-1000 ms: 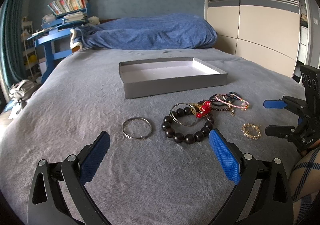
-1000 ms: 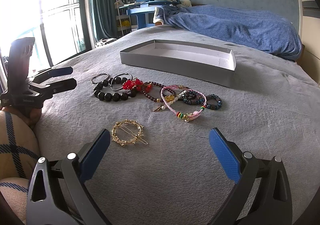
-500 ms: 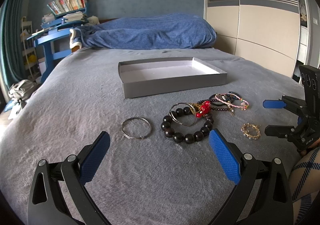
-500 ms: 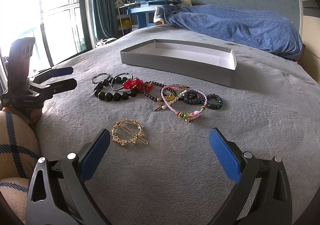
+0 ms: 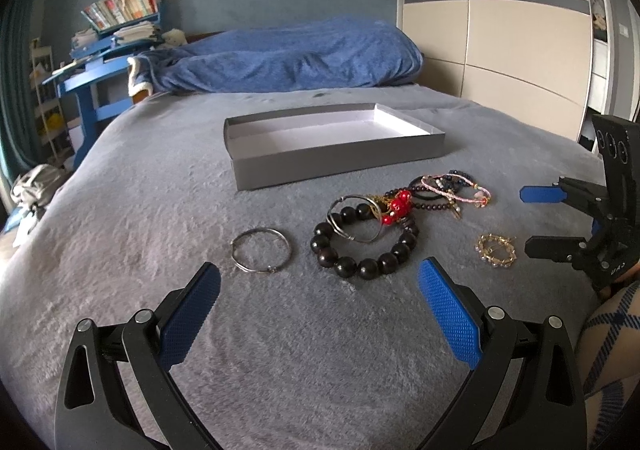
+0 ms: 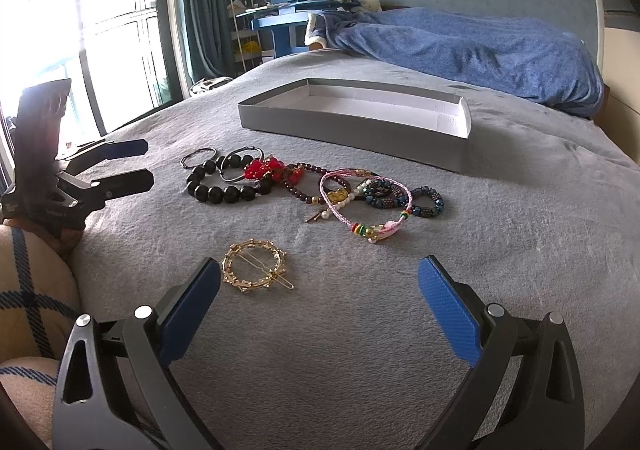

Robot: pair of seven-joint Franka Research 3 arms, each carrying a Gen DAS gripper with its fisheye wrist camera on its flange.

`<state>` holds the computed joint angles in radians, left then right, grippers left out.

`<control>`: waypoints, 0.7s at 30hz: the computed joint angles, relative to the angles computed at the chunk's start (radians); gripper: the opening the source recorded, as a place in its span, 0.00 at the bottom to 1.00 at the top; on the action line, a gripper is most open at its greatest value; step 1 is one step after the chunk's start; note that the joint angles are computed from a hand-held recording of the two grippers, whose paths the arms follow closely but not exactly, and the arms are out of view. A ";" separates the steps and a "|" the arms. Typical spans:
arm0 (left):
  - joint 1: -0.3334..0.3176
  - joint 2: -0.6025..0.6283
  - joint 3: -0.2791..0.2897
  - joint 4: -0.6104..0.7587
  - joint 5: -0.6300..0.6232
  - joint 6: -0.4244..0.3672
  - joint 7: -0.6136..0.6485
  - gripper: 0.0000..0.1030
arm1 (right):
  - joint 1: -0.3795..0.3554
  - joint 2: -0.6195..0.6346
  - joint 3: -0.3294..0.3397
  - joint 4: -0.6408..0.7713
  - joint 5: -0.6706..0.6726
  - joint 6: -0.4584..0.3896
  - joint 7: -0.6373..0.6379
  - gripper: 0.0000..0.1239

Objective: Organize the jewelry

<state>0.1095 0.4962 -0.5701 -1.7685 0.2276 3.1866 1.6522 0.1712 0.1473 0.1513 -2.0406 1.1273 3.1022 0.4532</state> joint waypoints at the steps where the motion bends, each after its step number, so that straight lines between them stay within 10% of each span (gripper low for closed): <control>1: 0.000 -0.001 0.001 -0.001 0.000 0.000 -0.001 0.95 | -0.003 -0.002 0.000 -0.001 0.003 -0.004 -0.003 0.79; 21: 0.012 0.006 -0.012 0.029 -0.041 -0.068 0.001 0.95 | 0.007 -0.008 -0.026 -0.003 -0.031 -0.036 0.057 0.77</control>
